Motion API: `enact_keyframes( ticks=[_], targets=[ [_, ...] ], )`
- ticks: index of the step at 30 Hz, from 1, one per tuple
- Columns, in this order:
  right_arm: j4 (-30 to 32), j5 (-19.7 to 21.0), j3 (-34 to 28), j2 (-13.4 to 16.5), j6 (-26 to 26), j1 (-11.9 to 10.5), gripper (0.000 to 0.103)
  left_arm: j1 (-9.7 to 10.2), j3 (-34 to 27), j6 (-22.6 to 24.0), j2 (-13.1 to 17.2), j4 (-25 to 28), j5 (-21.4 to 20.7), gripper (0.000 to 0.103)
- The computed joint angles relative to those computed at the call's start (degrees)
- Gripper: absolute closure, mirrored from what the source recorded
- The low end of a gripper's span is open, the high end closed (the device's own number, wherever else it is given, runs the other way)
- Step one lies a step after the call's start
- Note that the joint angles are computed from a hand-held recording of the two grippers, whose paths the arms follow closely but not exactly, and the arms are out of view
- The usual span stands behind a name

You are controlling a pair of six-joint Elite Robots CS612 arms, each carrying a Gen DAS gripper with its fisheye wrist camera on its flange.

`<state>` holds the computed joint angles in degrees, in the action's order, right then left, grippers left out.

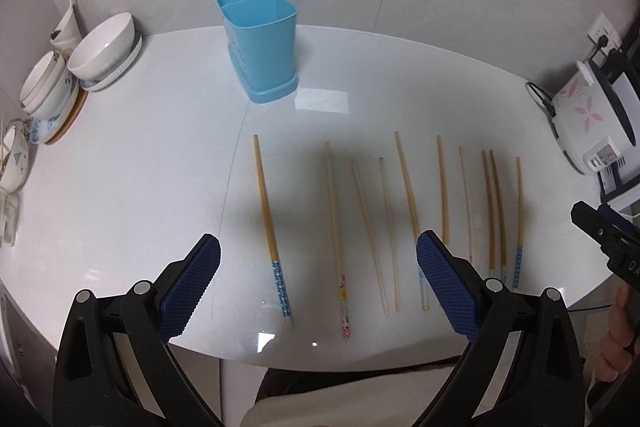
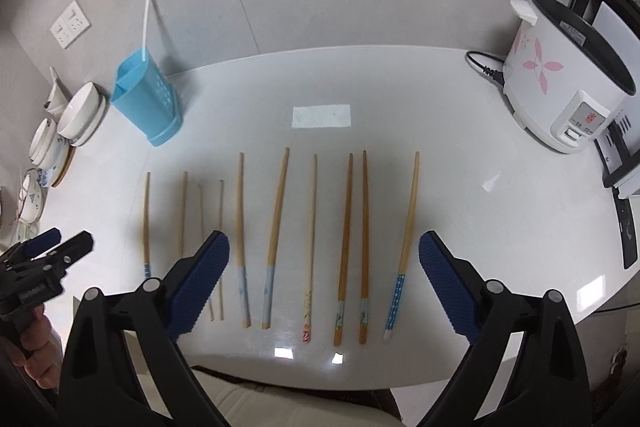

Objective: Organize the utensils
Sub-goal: 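Close the left tool on a blue-tipped chopstick while the right tool closes on another chopstick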

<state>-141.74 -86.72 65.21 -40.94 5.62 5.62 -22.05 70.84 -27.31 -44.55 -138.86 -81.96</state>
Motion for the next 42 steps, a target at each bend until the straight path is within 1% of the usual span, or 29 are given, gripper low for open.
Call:
enact_keyframes(
  ticks=[1,3,5,6,8,11,13,15,16,18,22,24,26,28,30,32,36,38,41,42],
  targets=[
    [0.5,-0.2,-0.7,0.7,-0.1,-0.1,0.014,0.24,-0.4,-0.2,0.4,0.4,0.1,0.007],
    [1.6,-0.7,-2.0,2.0,-0.5,-0.1,0.018,0.83,-0.9,-0.8,1.1,0.8,-0.1,0.007],
    [2.4,-0.8,-3.0,3.2,-1.4,-0.2,0.021,1.12,-1.5,-1.0,1.9,1.5,0.8,0.007],
    [3.5,-1.0,-3.6,3.8,-1.7,-0.3,0.025,1.37,-1.6,-1.2,2.3,1.7,0.6,0.008],
    [5.6,-0.3,-4.7,5.1,-2.2,-0.5,0.028,1.92,-2.3,-1.7,3.3,2.2,-0.8,0.008],
    [9.1,0.0,-6.2,6.6,-1.8,-0.8,0.037,2.77,-3.3,-2.7,4.7,3.8,-3.2,0.010],
    [11.3,-0.4,-7.2,7.6,-1.5,-0.8,0.044,3.10,-3.6,-3.1,5.5,4.6,-3.5,0.012],
    [12.5,-0.6,-7.6,8.1,-1.8,-0.9,0.050,3.23,-4.2,-3.2,6.3,5.7,-3.2,0.012],
    [13.5,-1.4,-8.0,8.4,-1.7,-0.8,0.051,3.28,-4.5,-3.3,6.7,6.3,-3.1,0.013],
    [14.6,-1.6,-8.4,8.8,-1.6,-0.9,0.054,3.49,-5.3,-3.8,7.5,7.9,-3.2,0.014],
    [16.2,-1.8,-8.9,9.2,-1.5,-1.1,0.057,3.61,-6.3,-3.9,8.5,9.6,-2.8,0.016],
    [17.4,-2.3,-9.6,9.6,-2.0,-1.0,0.061,3.64,-7.0,-3.7,9.1,10.4,-2.5,0.018],
    [18.6,-2.5,-10.4,10.0,-2.4,-0.9,0.062,3.66,-7.8,-3.4,9.7,11.3,-2.1,0.019],
    [20.1,-3.2,-11.4,10.5,-2.8,-0.7,0.066,3.74,-8.5,-3.4,10.2,12.5,-2.1,0.023],
    [21.0,-3.4,-12.3,11.0,-3.2,-0.6,0.068,3.81,-9.1,-3.4,10.7,13.5,-2.3,0.025],
    [22.1,-4.2,-13.3,11.6,-3.5,-0.3,0.069,3.86,-9.3,-3.4,10.8,13.7,-2.3,0.026],
    [24.1,-4.4,-15.1,12.6,-3.4,-0.2,0.077,4.18,-10.1,-3.0,11.4,14.8,-3.1,0.033],
    [24.5,-4.6,-15.8,13.1,-3.6,-0.2,0.077,4.15,-9.8,-3.0,11.4,14.8,-3.5,0.035],
    [25.5,-4.6,-16.9,13.6,-3.4,-0.1,0.079,4.02,-10.5,-3.1,11.5,15.9,-3.9,0.043],
    [25.7,-4.6,-17.1,13.8,-3.4,0.0,0.080,4.06,-10.7,-3.1,11.6,16.3,-4.0,0.048]
  ],
)
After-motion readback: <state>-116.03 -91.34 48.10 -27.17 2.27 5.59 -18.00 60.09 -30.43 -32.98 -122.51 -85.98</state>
